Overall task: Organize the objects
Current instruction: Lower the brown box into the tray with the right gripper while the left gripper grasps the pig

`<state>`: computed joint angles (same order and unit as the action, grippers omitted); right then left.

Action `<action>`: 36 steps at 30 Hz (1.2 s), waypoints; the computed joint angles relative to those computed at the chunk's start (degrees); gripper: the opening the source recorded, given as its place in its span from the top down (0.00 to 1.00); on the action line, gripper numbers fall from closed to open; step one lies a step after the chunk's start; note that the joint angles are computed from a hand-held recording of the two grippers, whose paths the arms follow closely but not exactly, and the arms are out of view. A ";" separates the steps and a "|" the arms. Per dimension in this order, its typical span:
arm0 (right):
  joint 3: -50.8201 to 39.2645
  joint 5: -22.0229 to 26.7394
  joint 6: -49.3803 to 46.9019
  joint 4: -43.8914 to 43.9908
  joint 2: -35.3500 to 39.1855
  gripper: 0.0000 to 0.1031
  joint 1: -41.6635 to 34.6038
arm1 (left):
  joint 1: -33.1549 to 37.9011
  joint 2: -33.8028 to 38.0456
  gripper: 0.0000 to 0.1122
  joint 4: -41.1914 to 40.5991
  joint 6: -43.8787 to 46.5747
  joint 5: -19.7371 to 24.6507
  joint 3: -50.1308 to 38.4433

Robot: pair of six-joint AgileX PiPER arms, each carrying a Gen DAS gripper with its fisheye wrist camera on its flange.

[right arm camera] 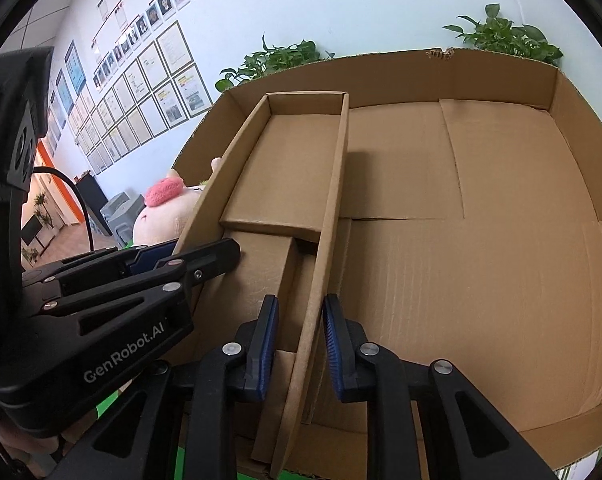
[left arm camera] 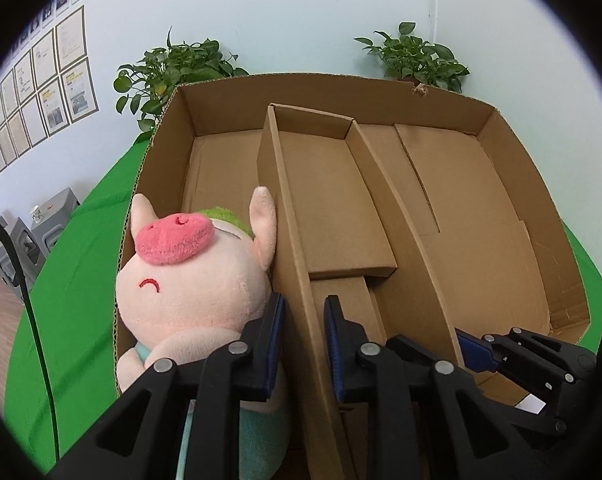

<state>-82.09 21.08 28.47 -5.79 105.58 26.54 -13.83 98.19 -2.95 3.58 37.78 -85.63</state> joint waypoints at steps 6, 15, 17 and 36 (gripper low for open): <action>0.24 -1.03 1.27 -0.66 0.87 0.84 -0.46 | 2.35 -4.39 0.75 -5.72 5.62 1.19 2.47; -2.82 5.08 15.77 -13.93 1.52 0.84 2.51 | 5.49 -13.18 0.75 -4.99 4.96 -4.35 11.59; -3.84 7.09 17.63 -16.03 2.37 0.84 3.12 | 7.12 -14.66 0.75 -7.19 6.39 -4.80 12.81; -5.01 12.89 23.60 -29.15 2.94 0.67 8.94 | 5.65 -19.47 0.72 4.71 -6.06 -9.63 21.57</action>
<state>-87.10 33.97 52.07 -34.94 108.52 35.48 -8.18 78.72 1.75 -2.47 28.15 -64.06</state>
